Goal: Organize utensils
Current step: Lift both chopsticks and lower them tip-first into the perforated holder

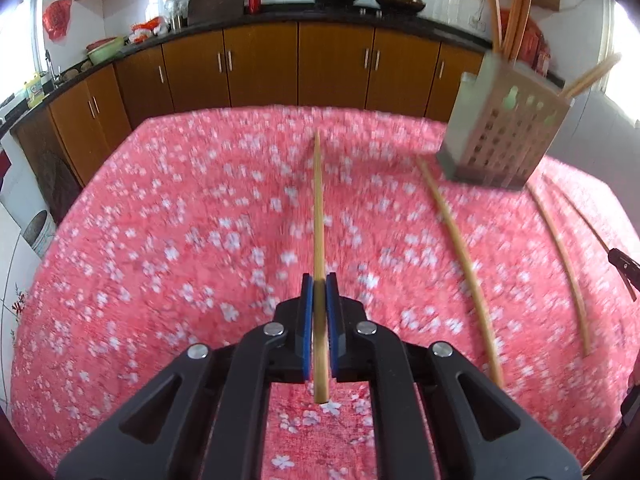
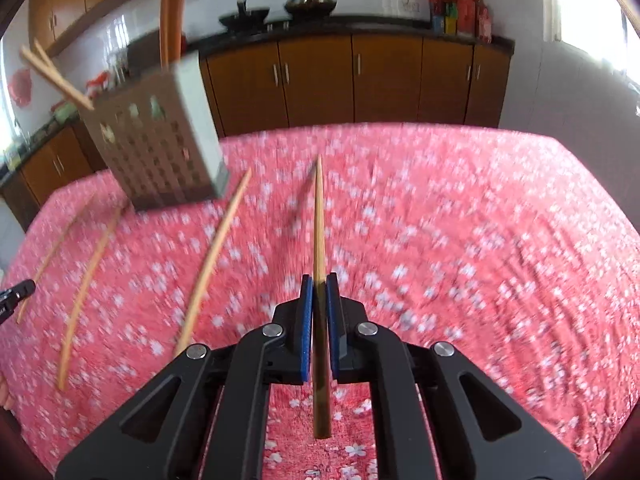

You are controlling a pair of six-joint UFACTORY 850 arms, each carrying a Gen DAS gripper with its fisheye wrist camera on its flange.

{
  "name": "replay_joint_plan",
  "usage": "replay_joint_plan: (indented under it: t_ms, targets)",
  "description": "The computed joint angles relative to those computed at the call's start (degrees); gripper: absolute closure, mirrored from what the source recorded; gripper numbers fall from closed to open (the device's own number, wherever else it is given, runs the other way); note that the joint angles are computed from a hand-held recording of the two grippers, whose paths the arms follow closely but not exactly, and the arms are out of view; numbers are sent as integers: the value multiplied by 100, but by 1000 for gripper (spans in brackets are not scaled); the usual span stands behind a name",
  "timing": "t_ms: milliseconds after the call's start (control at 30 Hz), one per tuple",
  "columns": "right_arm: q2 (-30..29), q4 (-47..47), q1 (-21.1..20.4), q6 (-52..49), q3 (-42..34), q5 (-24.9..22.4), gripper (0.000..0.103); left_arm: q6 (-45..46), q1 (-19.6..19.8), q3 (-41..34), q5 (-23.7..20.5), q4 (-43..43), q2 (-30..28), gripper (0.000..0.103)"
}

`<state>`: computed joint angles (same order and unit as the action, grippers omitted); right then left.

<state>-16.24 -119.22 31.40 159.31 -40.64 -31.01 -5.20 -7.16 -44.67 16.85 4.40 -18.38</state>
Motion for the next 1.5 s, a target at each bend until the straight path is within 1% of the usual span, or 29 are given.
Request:
replay_joint_plan:
  t_ms: [167,200,267,367,467,667,767,900,1033,1100,1233,1333,1433,1500]
  targets:
    - [477,-39,139,160,210,-566,96,-575,84,209,367,514,533,95]
    - [607,-93,188,239,270,-743,96,-701,101,248,449,615,636,95]
    - [768,-185,227,326,319,-966,96,-821,80,287,613,652,841,95]
    - [914,-345,238,445,355,-1181,96,-1034,91,329,802,808,1080,95]
    - [939,-428,216,477,322,-1261,96,-1144,89,294,867,899,1209,96]
    - [901,-460,237,490,203,-1324,96,-1307,90,177,829,1134,1296,96]
    - [1087,-553,257,518,250,-1339,96,-1564,89,139,830,1486,1389,96]
    - [1391,-935,300,757,299,-1428,96,-1983,29,161,910,2018,1617,96]
    - [1613,-1279,371,908,248,-1571,96,-2238,-139,128,1077,2341,1866,96]
    - [1655,-1456,412,929,158,-1699,96,-2111,-255,94,1186,2228,1941,96]
    - [1562,-1642,459,893,-69,-1889,96,-1613,-526,-75,1412,1653,1951,96]
    - [1431,-1762,434,892,-223,-2009,96,-1165,-767,-375,1556,1019,1796,96]
    - [1253,-1865,377,941,-385,-2105,96,-966,-925,-670,1624,611,1604,96]
    - [1109,-1933,307,1006,-507,-2164,96,-685,-1027,-893,1741,161,1409,96]
